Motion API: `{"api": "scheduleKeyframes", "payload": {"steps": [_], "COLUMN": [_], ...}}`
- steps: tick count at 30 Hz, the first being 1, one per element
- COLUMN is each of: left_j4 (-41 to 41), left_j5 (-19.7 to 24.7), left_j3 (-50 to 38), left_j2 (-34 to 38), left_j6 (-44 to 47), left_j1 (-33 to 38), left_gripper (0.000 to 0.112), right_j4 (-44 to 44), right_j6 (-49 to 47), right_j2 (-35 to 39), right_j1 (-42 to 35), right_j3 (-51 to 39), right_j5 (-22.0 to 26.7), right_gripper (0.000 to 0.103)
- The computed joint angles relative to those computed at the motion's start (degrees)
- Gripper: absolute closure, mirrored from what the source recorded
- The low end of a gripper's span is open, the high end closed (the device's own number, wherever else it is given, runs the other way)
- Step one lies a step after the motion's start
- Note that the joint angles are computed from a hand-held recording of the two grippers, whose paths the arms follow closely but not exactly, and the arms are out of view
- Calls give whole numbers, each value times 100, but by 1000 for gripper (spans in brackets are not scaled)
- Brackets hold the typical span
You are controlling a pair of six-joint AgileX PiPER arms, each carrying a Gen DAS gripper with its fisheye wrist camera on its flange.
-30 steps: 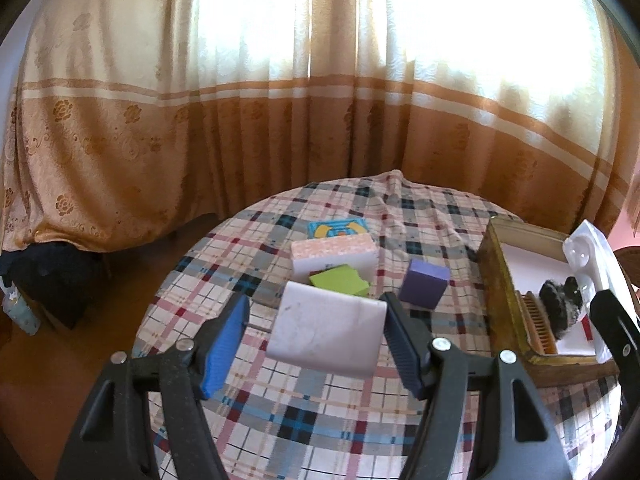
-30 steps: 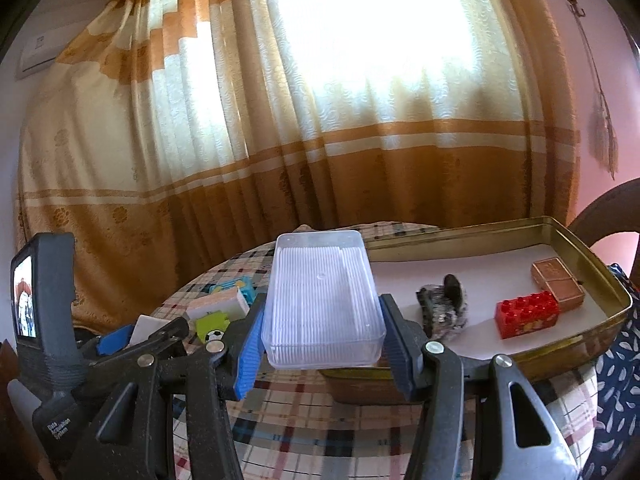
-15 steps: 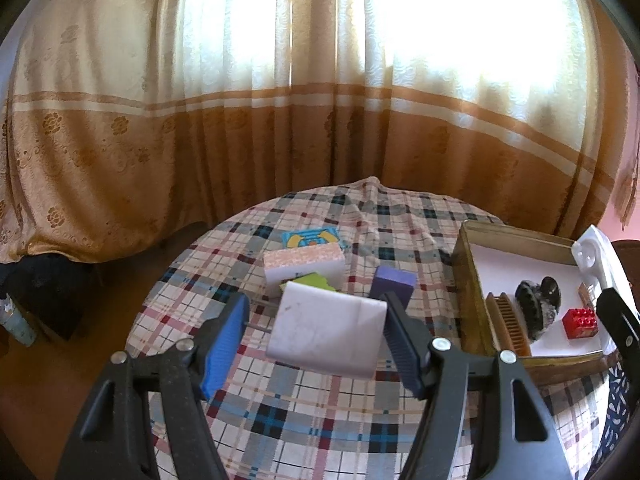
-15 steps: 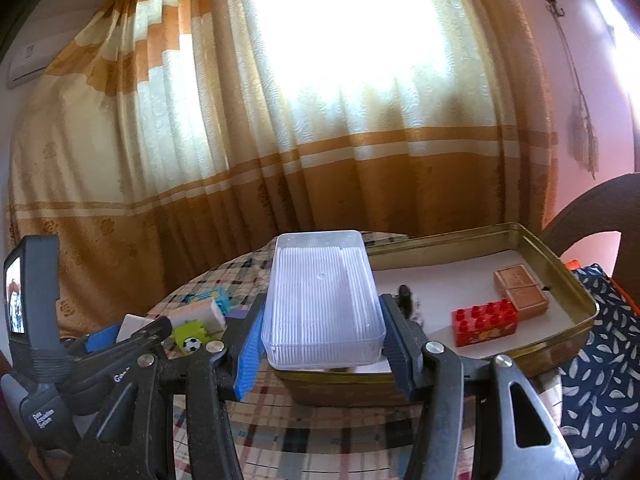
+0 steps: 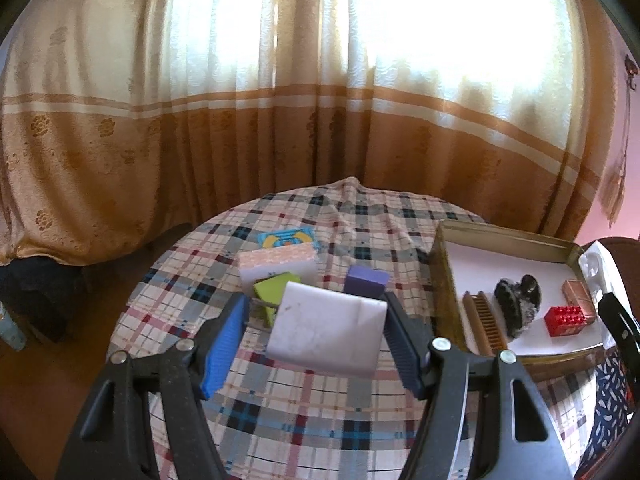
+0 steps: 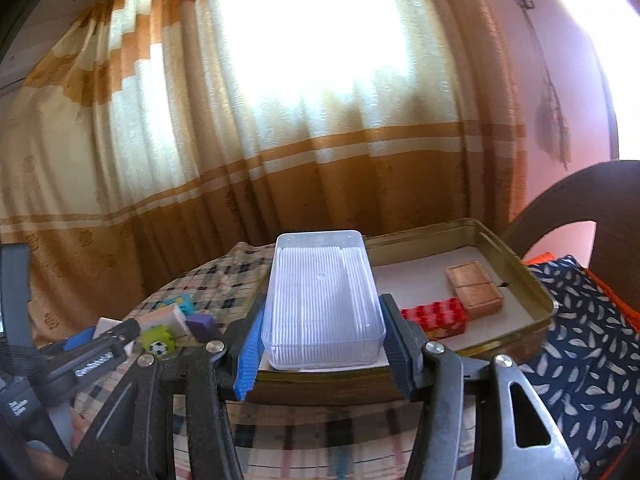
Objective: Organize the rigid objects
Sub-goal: 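Carry the plastic box and white charger toward the tray with both grippers, then lower and release the plastic box and charger into the tray, both grippers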
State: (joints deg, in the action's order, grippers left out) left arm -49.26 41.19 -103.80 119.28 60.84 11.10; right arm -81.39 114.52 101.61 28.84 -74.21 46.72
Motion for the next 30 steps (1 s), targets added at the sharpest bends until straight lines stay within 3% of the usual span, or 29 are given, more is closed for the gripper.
{"api": "scheduleKeyframes", "payload": {"steps": [8,18,24,30], "left_j4": [-225,-211,79,904], "left_j5": [74,451,512,654], "left_j3": [442,412,247,-437], "left_j2": [-267,-448,-455,-86], "left_j6": [442,389,52,-970], "left_j1": [-317,-992,-1621,-2239], "left_gripper": [45,45,45,45], "right_j4": [-93,-167,-22,437], "right_j6": [273,-230,-666,-1414], "right_j2": [-395,-612,-727,-741], "right_j1": [-281,-950,-1567,-2198], "right_j3": [506,586,561,440], "right_j5": [199,192,-110,-660], "right_gripper": [47,47,47,47]}}
